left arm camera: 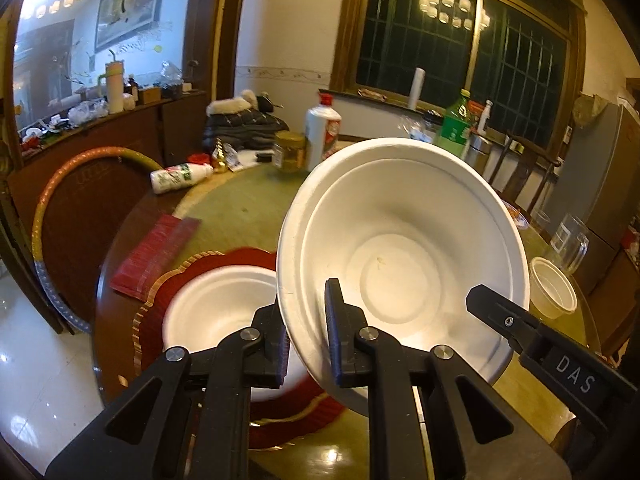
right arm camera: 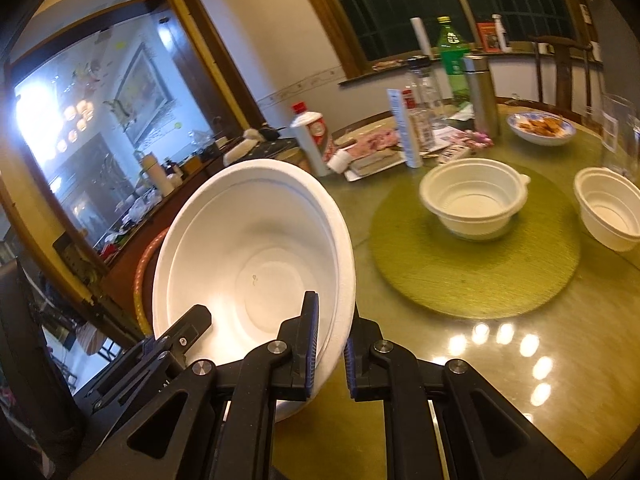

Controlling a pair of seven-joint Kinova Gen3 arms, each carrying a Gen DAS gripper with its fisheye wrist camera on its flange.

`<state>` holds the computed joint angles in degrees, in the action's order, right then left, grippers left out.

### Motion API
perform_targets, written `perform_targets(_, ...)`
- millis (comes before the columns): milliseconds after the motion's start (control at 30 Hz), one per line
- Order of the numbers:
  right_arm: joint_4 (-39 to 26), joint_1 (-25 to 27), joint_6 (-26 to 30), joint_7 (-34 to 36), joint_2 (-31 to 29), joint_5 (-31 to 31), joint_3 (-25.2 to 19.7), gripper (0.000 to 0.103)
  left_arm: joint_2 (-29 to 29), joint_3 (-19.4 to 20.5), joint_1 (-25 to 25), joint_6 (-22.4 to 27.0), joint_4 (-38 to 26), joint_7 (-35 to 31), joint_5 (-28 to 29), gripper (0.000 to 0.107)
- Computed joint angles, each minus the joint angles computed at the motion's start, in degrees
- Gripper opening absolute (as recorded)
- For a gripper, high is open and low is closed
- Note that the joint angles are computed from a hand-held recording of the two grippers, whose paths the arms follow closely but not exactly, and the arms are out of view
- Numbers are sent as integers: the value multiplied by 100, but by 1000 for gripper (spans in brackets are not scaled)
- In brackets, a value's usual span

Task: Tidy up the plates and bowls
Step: 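Carry the second white bowl with both tools over the bowl on the red plates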

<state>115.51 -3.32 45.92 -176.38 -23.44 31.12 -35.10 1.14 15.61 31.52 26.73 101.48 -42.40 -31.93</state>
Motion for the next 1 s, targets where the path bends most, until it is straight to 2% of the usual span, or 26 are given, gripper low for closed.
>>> perform_targets(200, -362, -162, -175, -24, 487, 307, -62, 11, -167, -138, -353, -67, 42, -396, 345, 14)
perform_targets(300, -517, -437, -240, 11, 763, 403, 90, 12, -175, -191, -541, -52, 25, -718, 669, 13)
perform_targets(500, -764, -954, -197, 97, 1200, 544, 365, 14, -121, -228, -747, 10, 11, -1025, 967, 13)
perform_targets(767, -740, -1614, -553, 587, 1530, -51, 1257, 15, 80, -351, -846, 299, -106, -1723, 1688, 13)
perform_targets(1000, -688, -1918, -706, 790, 1717, -283, 1675, 15, 209, -422, -766, 450, -127, -1714, 1637, 14)
